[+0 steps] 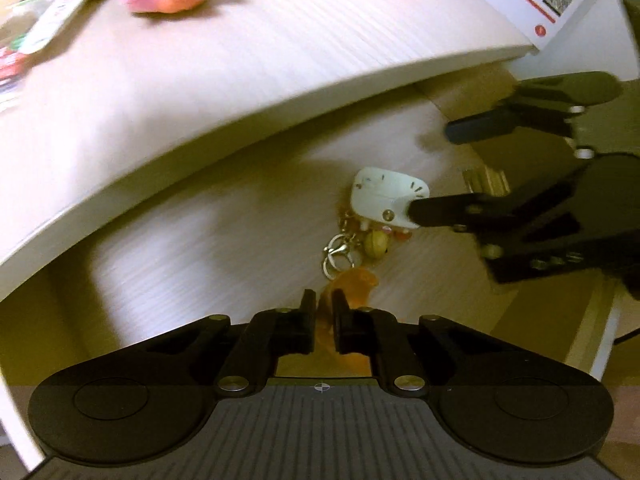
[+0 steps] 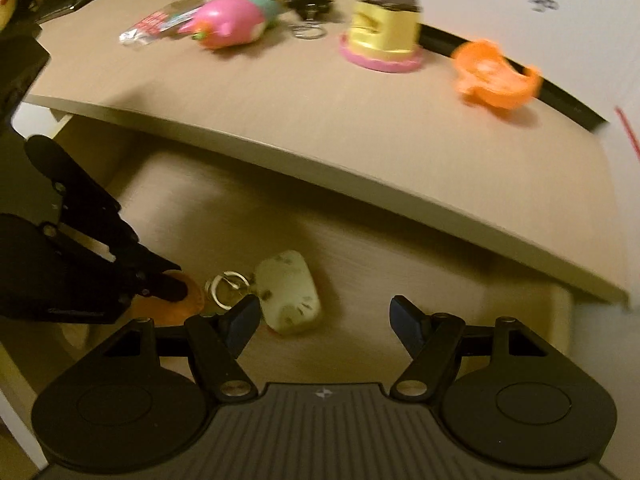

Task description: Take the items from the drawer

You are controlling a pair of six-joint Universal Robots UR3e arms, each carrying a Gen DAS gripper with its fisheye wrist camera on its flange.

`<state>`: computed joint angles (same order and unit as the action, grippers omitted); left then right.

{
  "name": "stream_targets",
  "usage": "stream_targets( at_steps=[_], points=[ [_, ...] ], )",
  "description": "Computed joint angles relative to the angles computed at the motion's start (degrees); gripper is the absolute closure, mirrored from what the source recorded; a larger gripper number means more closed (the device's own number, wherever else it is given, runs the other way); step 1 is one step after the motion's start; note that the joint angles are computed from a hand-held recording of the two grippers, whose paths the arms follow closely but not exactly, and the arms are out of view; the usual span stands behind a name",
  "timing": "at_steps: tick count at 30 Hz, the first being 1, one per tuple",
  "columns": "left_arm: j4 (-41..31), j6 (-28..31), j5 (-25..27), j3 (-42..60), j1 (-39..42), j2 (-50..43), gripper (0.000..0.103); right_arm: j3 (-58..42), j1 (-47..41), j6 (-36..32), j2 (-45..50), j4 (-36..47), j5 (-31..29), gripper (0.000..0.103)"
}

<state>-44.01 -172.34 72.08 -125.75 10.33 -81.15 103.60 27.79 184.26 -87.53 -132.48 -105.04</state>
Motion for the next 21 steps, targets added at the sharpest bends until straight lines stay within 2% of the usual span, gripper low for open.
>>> stream_targets(
  at_steps=[5,11,13,18,21],
  points=[
    [-1.56,-0.17,0.23,-1.33,1.60,2.47,0.093,-4.98,-1.95,-2.34,6.12,0.61,3.41,0.034],
    [-2.11,0.02,-1.57,-1.36,2.45,2.85,0.093,-8.69,-3.55,-2.42,9.55,4.66,6.80,0.047],
    [-4.36,0.75,-2.10,-1.13,3.59,4.86,0.093,-8.93,-3.91,-2.15,9.73,5.16,8.15,0.056],
    [-5.89,1.16,-1.92,-2.39,4.54,7.46,0.093,-10.98,-2.73,-2.97,10.82,6.43,7.12,0.063],
    [-6.87,0.51,-1.87,-2.87,4.89,8.55,0.093,-12.82,-1.39,-2.76,11.53,8.50,5.46,0.064]
  ],
)
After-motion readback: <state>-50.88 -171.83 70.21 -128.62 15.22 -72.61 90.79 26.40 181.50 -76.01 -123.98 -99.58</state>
